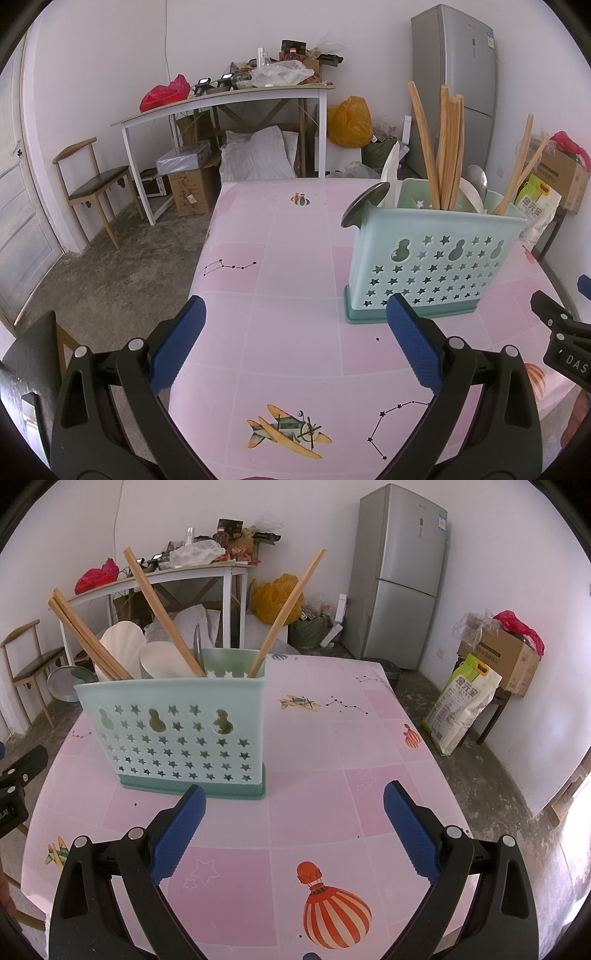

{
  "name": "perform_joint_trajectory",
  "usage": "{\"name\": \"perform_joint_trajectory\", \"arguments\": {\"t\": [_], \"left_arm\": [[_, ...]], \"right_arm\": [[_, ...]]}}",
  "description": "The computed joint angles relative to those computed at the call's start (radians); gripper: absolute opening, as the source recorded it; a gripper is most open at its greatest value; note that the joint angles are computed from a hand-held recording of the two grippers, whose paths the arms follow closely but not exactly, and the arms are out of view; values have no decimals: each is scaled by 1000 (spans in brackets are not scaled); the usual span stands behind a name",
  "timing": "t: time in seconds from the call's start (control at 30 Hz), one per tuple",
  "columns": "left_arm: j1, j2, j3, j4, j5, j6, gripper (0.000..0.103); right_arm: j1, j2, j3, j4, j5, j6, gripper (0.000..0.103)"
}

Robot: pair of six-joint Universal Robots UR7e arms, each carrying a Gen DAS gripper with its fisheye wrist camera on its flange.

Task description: Organize utensils

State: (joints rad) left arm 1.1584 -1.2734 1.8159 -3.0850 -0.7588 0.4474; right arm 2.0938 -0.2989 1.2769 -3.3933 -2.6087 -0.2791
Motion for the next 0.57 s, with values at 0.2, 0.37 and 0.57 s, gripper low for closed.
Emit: {"name": "perform_joint_trajectory", "arguments": {"t": [0.2,0.37,0.57], "left_arm": [[-1,0,-2,5,2,-4,94],[1,-4,1,14,0,-17,94],[6,-11,15,14,-5,-25,94]], "right_arm": [[-1,3,5,-8,-1,3,94],[-2,3,3,-8,0,2,94],[-2,2,3,-6,0,3,94]]}}
